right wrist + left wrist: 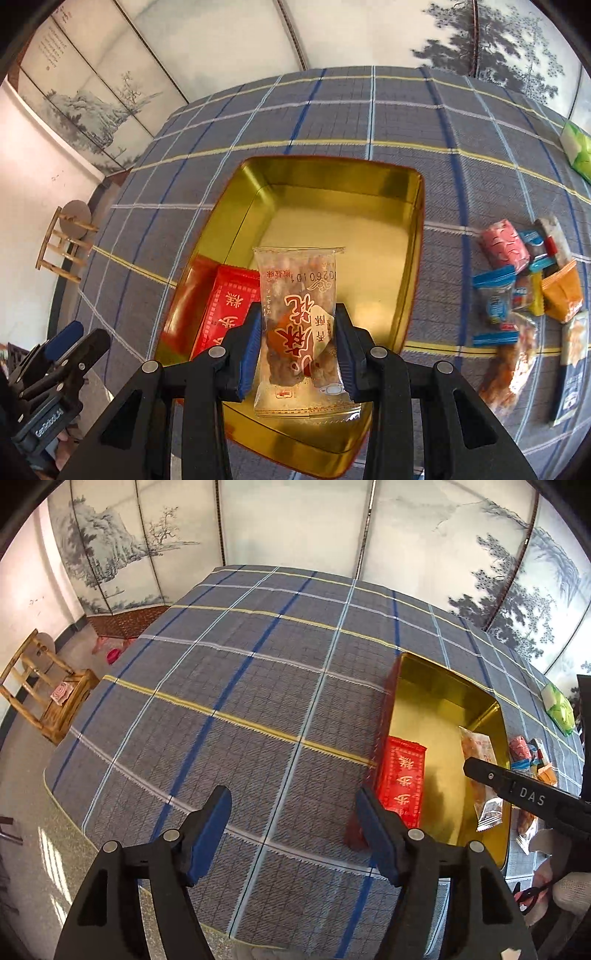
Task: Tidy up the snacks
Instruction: 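Lower the clear snack bag into the gold tin and open the right gripper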
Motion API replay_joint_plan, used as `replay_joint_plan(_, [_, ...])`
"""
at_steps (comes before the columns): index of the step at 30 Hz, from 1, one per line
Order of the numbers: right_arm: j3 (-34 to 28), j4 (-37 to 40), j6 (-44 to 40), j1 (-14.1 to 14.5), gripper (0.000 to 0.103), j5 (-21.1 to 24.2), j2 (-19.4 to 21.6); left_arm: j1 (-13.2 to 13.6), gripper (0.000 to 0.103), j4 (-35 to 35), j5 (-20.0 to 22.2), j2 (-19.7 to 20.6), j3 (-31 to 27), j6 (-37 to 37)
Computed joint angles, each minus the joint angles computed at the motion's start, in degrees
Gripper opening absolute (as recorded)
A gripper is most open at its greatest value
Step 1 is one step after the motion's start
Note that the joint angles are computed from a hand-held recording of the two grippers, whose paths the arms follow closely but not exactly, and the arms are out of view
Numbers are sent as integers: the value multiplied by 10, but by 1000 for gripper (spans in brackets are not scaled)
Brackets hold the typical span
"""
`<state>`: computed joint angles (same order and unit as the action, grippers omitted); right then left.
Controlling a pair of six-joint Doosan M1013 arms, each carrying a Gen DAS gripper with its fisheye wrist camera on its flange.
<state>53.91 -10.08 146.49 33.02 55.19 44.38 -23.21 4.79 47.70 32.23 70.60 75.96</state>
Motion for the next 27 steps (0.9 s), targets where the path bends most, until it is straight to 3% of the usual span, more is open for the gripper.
replay_joint_plan(8, [-73,-25,-8,12,38,92,51,6,66,20,11,3,5,-37])
replay_joint_plan(21, [-98,-4,-25,10,39,119,70,15,67,2,23,8,0,-37])
replay_joint_plan(27, [-91,2,-25,8,39,108,66,13,68,-1,27,8,2,-35])
